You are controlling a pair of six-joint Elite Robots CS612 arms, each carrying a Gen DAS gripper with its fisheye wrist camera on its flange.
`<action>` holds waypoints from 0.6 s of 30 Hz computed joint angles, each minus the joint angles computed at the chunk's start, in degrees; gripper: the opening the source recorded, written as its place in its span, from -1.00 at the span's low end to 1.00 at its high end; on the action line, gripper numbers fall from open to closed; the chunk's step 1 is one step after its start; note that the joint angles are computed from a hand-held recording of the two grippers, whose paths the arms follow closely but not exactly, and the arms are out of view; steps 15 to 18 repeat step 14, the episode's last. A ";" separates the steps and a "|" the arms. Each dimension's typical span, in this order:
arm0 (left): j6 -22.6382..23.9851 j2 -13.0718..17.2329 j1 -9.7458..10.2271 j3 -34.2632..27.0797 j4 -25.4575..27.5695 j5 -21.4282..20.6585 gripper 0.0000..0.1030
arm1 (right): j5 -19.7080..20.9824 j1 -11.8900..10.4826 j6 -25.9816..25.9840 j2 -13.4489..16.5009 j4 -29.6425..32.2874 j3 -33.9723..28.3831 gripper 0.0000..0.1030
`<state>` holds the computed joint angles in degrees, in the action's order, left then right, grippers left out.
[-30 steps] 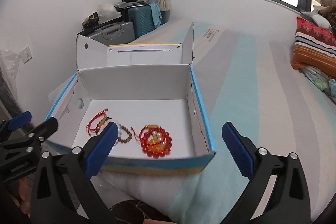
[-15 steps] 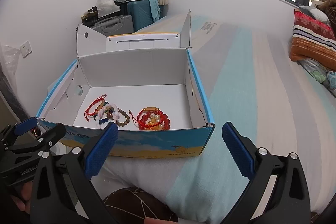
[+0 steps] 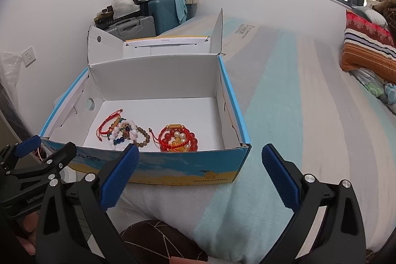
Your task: Organize jewelry
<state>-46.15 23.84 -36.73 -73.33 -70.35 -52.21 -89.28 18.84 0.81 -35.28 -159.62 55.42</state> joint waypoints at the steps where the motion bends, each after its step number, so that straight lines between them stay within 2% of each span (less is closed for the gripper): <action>1: 0.28 0.19 0.03 -0.21 -0.75 -0.36 0.89 | 0.05 -0.02 -0.02 -0.01 -0.01 0.00 0.85; 6: 2.92 0.65 0.16 -0.77 -3.78 -2.99 0.89 | 0.20 -0.09 0.27 0.03 0.12 -0.09 0.85; 8: 1.86 0.28 0.25 -0.37 -2.96 -3.58 0.89 | 0.22 -0.11 0.31 0.07 0.33 -0.17 0.85; 12: 1.33 -0.11 -0.26 0.18 -1.47 -0.24 0.89 | 0.57 -0.18 0.34 -0.06 0.38 0.09 0.85; 18: 1.69 -0.01 -0.29 0.07 -2.03 -0.51 0.89 | 0.55 -0.17 0.39 -0.02 0.46 -0.01 0.85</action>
